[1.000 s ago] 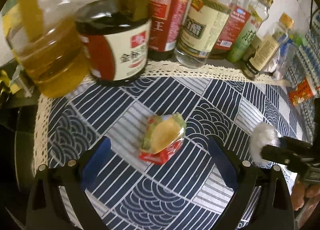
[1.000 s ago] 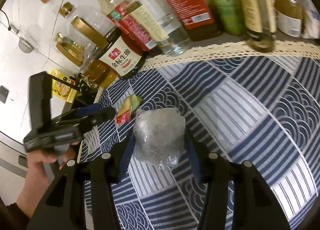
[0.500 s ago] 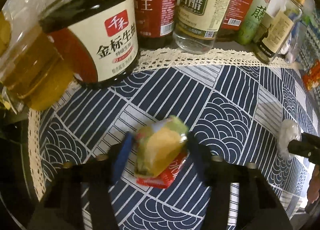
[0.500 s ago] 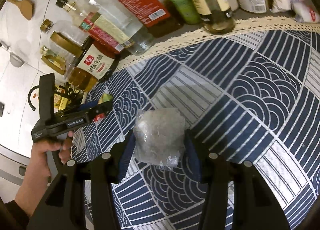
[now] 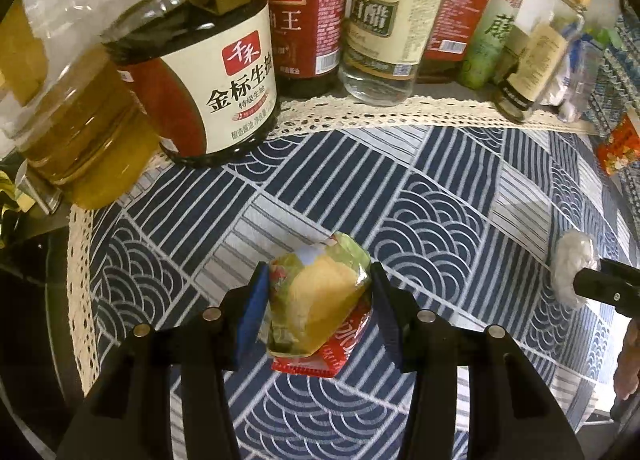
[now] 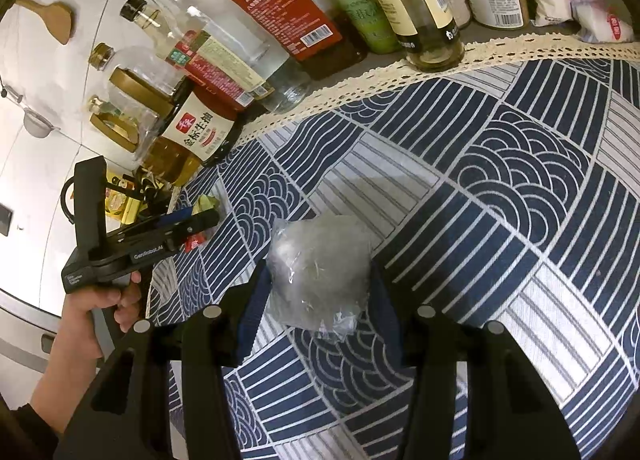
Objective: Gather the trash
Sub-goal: 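Grasp the yellow-red snack wrapper with the left tool while the right tool grasps the clear plastic bag, then carry the snack wrapper and plastic bag down toward the black bin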
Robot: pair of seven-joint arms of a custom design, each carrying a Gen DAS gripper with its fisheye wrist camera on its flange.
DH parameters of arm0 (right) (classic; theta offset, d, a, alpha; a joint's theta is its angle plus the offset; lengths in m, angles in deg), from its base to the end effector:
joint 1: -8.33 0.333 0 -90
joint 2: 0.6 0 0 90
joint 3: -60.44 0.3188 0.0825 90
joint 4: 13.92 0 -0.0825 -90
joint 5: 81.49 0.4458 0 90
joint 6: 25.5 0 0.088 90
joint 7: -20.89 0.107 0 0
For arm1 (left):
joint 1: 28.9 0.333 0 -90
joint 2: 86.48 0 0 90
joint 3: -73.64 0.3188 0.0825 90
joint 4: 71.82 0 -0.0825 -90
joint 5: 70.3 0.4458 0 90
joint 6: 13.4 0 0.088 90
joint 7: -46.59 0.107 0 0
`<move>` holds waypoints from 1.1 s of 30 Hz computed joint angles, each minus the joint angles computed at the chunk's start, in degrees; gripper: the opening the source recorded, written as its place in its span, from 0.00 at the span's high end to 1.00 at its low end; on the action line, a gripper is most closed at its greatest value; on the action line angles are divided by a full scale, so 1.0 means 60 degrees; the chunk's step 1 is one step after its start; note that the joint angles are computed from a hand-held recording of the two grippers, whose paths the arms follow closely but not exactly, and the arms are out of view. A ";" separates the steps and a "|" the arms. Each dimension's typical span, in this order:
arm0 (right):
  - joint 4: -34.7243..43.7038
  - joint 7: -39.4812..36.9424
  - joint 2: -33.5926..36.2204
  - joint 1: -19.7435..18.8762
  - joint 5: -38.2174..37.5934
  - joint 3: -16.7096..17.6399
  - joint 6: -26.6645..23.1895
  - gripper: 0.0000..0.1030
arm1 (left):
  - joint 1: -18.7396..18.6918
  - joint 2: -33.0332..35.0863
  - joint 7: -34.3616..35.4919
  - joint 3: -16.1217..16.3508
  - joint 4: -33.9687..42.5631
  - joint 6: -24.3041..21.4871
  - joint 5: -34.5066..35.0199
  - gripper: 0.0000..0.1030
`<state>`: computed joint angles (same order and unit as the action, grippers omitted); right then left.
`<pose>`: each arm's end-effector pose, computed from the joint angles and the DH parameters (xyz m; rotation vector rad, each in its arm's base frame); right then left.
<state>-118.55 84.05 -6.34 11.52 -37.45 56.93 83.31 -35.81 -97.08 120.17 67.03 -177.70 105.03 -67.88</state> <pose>0.6120 0.0458 0.6013 -1.9054 1.4518 0.3184 0.5800 -0.1426 0.6382 -2.0515 1.9795 -0.4590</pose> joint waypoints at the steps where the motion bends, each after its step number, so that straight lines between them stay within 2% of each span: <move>1: -0.0046 0.0037 -0.0056 0.0008 -0.0018 0.0012 0.0009 0.51 | -0.0018 -0.0190 -0.0013 0.0001 -0.0148 0.0022 -0.0077 0.54; 6: -0.0632 0.0119 -0.0692 0.0077 -0.0075 0.0022 0.0029 0.51 | -0.0184 -0.0841 0.0108 0.0079 -0.0579 -0.0061 -0.0258 0.54; 15: -0.1920 0.0292 -0.2248 0.0212 -0.0422 0.0008 0.0136 0.51 | -0.0887 -0.2464 0.0007 0.0205 -0.1792 0.0223 -0.0834 0.54; 33: -0.4708 0.1317 -0.6197 0.0485 -0.1009 0.0373 0.0146 0.51 | -0.2102 -0.6173 -0.0572 0.0636 -0.4371 -0.0053 -0.0746 0.54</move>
